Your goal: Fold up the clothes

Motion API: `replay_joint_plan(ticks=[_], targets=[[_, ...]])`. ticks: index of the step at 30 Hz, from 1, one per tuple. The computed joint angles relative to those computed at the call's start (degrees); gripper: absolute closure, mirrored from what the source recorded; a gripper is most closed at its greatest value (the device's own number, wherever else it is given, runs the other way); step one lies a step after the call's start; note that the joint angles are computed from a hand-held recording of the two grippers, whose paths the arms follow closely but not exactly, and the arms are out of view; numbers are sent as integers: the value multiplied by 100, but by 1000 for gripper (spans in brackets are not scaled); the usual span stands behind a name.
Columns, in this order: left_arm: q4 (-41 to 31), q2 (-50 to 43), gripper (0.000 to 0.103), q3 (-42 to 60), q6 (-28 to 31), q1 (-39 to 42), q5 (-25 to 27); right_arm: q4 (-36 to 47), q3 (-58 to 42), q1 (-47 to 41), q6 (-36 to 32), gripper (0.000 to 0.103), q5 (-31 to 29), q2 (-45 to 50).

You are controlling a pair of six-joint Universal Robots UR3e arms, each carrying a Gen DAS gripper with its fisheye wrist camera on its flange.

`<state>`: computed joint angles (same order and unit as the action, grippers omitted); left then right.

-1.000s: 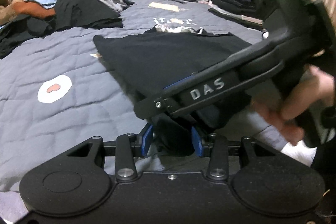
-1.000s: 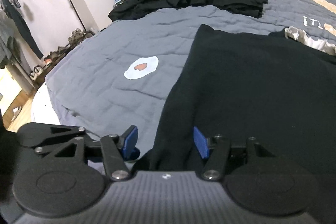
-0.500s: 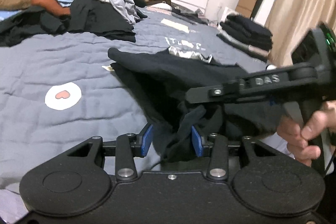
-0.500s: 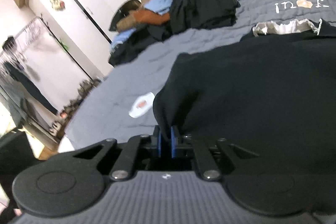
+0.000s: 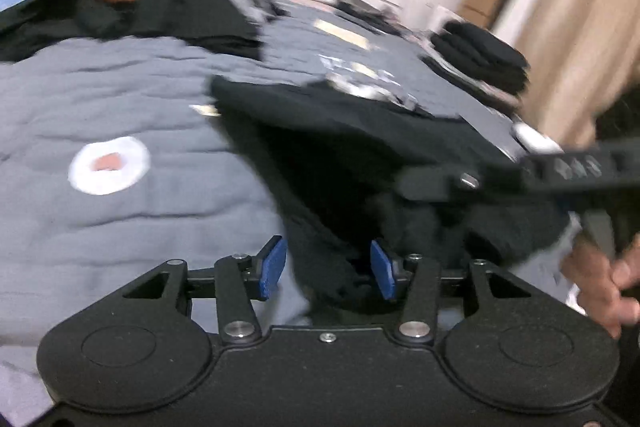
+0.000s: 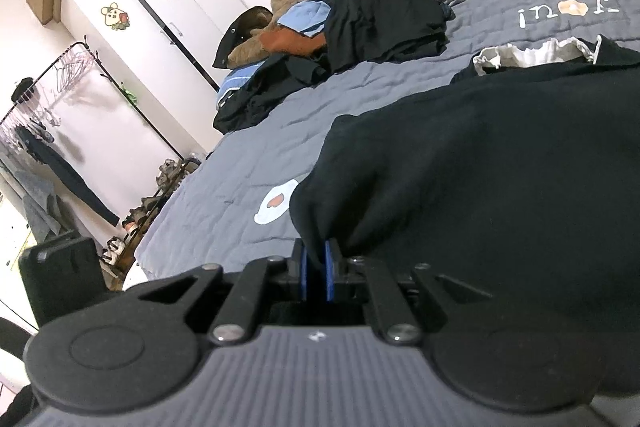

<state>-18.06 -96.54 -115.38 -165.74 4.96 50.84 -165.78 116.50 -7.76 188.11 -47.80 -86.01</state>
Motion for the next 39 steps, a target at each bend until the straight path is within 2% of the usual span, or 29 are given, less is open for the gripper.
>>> replay_joint_plan(ticks=[7,10,13,16,21,23,25,27,29,30,32,35,36,38,39], targets=[[300,-188,56,-29,597,-305,106,15,33,41,-77,94,-36,62],[251,-349,56,121,706,-541,498,59,40,89,-145,94,-105,59],[61,-586,56,449,474,-766,986,92,41,141,-210,94,-193,69],[195,-776,56,641,-27,-833,1397,-115,132,110,-146,94,-149,70],[-72,-990,56,862,-427,-545,767,-261,181,0,-24,94,6,98],[4,-1103,57,904,-418,-584,736,-253,187,-28,14,94,40,112],[85,-1175,79,920,-377,-630,756,-262,181,-14,20,94,20,126],[171,-1168,89,886,-619,-528,655,-407,223,-28,108,94,56,147],[506,-1066,94,729,-1003,-345,482,-705,295,-98,302,94,199,195],[727,-1000,95,627,-1263,-207,350,-930,362,-148,439,94,281,215],[727,-822,95,513,-1516,36,155,-1461,471,-284,765,94,513,322],[122,-627,95,626,-1333,42,473,-2181,477,-430,1260,94,866,631],[-53,-558,91,653,-1251,39,563,-2211,384,-426,1307,94,949,752],[-393,-428,90,716,-1096,31,747,-2120,193,-294,1224,94,922,918],[-558,-368,83,751,-1022,26,840,-2054,98,-221,1136,92,933,1010]])
